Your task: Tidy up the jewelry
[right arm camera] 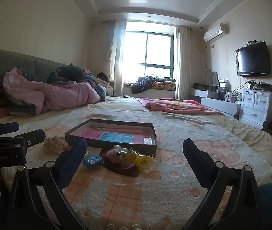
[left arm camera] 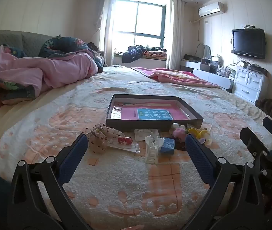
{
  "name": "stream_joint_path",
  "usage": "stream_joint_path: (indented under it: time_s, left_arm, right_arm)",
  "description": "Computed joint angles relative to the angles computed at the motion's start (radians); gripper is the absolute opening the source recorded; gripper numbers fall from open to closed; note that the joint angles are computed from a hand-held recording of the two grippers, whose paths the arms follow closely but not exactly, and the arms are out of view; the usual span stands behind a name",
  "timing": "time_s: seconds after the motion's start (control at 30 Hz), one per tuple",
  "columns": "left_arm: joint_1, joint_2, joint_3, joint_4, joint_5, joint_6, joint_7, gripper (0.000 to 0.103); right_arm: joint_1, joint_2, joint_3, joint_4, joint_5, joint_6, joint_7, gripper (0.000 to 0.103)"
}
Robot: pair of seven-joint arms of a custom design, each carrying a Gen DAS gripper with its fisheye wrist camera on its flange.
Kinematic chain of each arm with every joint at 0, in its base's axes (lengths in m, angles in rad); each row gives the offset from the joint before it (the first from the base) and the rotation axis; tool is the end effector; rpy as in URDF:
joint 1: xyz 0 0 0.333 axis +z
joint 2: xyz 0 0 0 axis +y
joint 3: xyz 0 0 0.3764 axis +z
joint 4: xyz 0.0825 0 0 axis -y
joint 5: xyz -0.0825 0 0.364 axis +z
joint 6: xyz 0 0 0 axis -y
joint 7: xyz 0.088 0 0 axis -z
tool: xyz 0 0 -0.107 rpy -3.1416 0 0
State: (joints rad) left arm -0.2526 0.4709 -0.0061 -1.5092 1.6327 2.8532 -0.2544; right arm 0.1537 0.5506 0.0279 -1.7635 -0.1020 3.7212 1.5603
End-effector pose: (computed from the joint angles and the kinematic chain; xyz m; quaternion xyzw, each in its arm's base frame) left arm 0.6891 -0.2370 0.5081 -0.6203 0.5461 -0.4031 0.3930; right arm 0.6974 0.1364 0.4942 -0.6159 0.4502 -0.4180 0.4932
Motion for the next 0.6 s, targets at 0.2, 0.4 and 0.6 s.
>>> stream_joint_path:
  time_s: [0.2, 0.4, 0.6]
  left_arm:
    - [-0.002, 0.001, 0.001, 0.000, -0.003, -0.005, 0.003, 0.093]
    - [0.000, 0.000, 0.000, 0.000, 0.000, 0.000, -0.003, 0.093]
    - [-0.002, 0.009, 0.001, 0.009, -0.006, -0.002, 0.004, 0.093]
  right_arm:
    - [0.000, 0.002, 0.001, 0.004, 0.003, 0.000, -0.002, 0.097]
    - [0.001, -0.004, 0.001, -0.004, 0.007, -0.002, 0.001, 0.097]
    - [0.001, 0.003, 0.002, 0.008, 0.006, -0.013, 0.001, 0.097]
